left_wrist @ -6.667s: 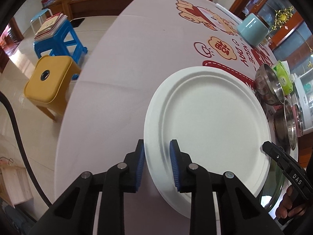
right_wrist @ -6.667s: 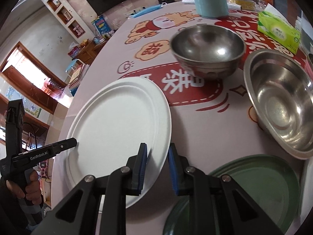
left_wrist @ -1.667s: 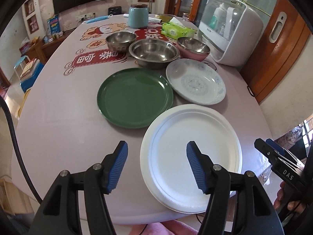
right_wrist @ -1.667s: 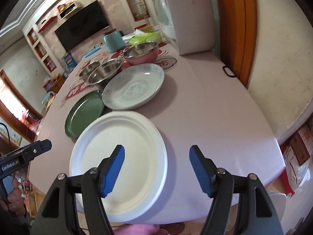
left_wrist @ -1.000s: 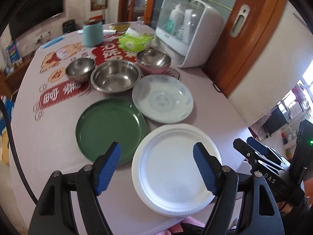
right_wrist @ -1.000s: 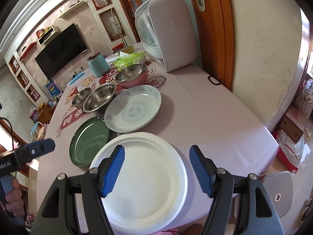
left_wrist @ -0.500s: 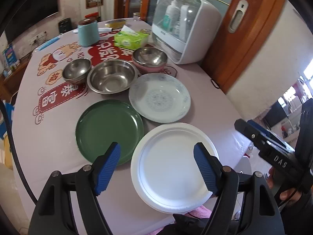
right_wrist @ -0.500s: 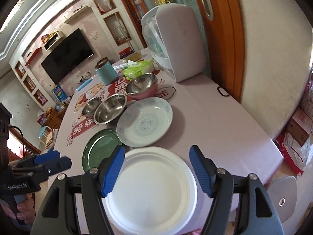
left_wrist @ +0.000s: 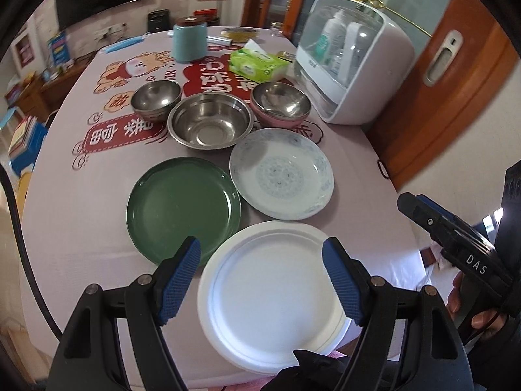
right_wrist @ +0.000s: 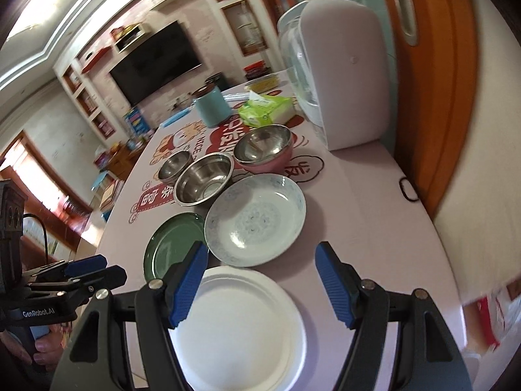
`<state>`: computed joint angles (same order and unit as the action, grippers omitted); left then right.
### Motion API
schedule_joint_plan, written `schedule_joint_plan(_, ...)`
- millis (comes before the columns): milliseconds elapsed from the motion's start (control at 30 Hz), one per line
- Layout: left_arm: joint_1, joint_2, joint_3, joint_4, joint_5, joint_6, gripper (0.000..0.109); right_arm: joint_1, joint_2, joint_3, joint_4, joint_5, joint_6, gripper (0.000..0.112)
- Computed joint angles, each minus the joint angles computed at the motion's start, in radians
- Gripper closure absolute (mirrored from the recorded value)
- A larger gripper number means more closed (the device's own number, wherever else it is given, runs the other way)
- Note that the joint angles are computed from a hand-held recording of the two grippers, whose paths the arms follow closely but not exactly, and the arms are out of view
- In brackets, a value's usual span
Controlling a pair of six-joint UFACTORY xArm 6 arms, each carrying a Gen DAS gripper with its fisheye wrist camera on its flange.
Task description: Organize plates and bowls
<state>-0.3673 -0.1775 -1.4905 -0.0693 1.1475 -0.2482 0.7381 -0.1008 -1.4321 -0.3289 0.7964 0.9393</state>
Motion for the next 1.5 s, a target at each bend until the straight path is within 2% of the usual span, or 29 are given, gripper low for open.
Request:
schedule_joint_plan(367, -0.075, -0.010, 0.059, 0.129, -0.029, -0.324, 0.032, -0.112, 0.056, -0.031, 0.315, -0.045, -0.473, 0.043)
schedule_joint_plan(600, -0.103, 0.011, 0.077, 0.172, -0.042, -0.479, 0.032, -0.164, 0.107, -0.068, 0.453, -0.032, -0.666, 0.043)
schedule_joint_plan(867, -0.103, 0.072, 0.069, 0.183, -0.079, -0.564, 0.032, -0.207, 0.192, -0.127, 0.565, 0.030, -0.763, 0.043)
schedule_joint_plan(1033, -0.092, 0.111, 0.091, 0.160, -0.142, -0.607, 0.033, -0.231, 0.240, -0.154, 0.638, 0.056, -0.832, 0.043)
schedule_joint_plan(1333, -0.076, 0.162, 0.121, 0.201, -0.258, -0.697, 0.033, -0.255, 0.303, -0.144, 0.747, -0.029, -0.941, 0.043)
schedule_joint_plan(1500, -0.065, 0.189, 0.127, 0.189, -0.294, -0.723, 0.033, -0.268, 0.330, -0.142, 0.786, -0.034, -0.954, 0.044)
